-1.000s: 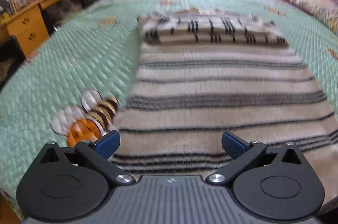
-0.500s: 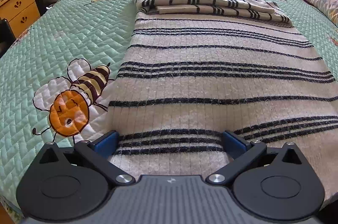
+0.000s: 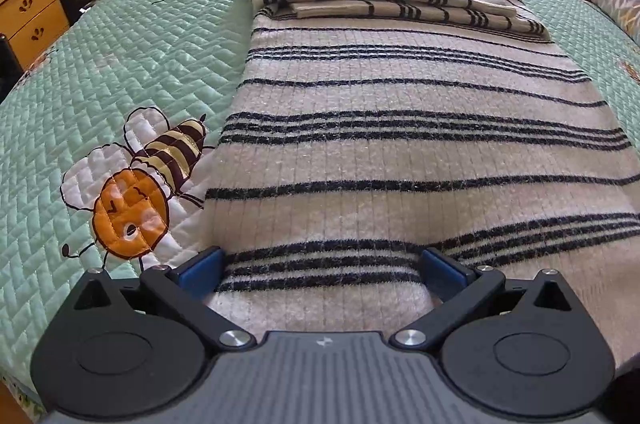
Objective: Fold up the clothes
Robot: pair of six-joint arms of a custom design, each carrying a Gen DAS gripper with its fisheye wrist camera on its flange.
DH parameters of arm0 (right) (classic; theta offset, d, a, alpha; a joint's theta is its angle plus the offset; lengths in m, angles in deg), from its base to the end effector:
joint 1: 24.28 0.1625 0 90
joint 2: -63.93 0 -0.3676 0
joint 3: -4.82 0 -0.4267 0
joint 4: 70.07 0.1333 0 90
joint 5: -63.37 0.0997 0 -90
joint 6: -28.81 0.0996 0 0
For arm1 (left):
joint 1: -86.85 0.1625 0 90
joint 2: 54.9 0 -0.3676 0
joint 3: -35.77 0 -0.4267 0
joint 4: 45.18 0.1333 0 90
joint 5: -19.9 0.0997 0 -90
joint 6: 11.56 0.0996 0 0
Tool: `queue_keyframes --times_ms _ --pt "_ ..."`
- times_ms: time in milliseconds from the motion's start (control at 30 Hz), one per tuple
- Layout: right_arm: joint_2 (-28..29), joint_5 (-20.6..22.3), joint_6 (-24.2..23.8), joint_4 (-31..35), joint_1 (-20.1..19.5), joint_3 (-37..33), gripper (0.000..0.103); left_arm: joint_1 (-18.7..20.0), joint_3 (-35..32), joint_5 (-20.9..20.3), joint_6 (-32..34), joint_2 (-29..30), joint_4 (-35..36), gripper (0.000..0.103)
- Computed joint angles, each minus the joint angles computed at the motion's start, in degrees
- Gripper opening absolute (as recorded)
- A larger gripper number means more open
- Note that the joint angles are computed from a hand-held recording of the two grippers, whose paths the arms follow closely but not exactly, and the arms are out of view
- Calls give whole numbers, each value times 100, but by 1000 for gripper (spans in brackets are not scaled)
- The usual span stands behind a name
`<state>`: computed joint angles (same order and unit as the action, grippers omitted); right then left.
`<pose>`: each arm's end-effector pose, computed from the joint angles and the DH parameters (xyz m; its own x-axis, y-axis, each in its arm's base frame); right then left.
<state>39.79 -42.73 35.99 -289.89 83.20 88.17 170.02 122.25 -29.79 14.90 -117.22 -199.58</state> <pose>0.3042 -0.6142 0.0086 -0.9996 0.0008 -0.0266 0.0254 0.3191 -0.9474 0.1148 -0.7039 0.3198 -0.6819 0.0474 -0.7299 0.4408 0.8230 -0.3583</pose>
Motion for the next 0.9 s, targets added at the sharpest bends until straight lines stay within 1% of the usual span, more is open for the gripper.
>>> queue_keyframes --times_ms 33,67,167,233,267,333,400,467,500,567,600,633,700,767,833,900 --pt "98 105 -122 258 27 18 103 -7 12 -15 -34 -30 27 103" --pt "194 185 -107 618 44 -18 103 0 69 -128 -84 -114 -3 102" --pt "381 524 448 1625 -45 -50 102 45 273 -613 -236 -419 -197 96" --pt "494 593 628 2000 -82 -109 102 91 381 -1032 -247 -593 -460 96" --pt "530 654 625 2143 -106 -152 102 112 406 -1195 -244 -645 -560 96" --pt "580 683 528 2190 -89 -212 102 145 361 -1361 -249 -646 -552 97" --pt "586 645 417 2201 -36 -228 102 168 231 -1217 -320 -522 -311 99" --pt "547 667 427 2238 -25 -202 102 221 26 -1011 -491 -322 170 102" --pt "549 619 473 2320 -22 -229 102 224 23 -858 -399 -243 174 102" --pt "599 510 557 2473 -40 -324 102 128 281 -503 247 -172 -430 103" --pt "577 456 593 2509 -49 -295 102 77 354 -374 426 -153 -592 103" --pt "568 385 611 2529 -56 -278 102 50 370 -306 472 -141 -633 103" --pt "595 197 595 2548 -58 -320 102 48 297 -319 266 -162 -435 102" --pt "605 67 574 2563 -46 -343 102 46 294 -427 15 -260 -336 101" --pt "667 12 545 2593 -35 -433 102 30 379 -661 99 -357 -552 98" --pt "722 -45 512 2610 -17 -510 102 -7 440 -812 342 -382 -823 100"
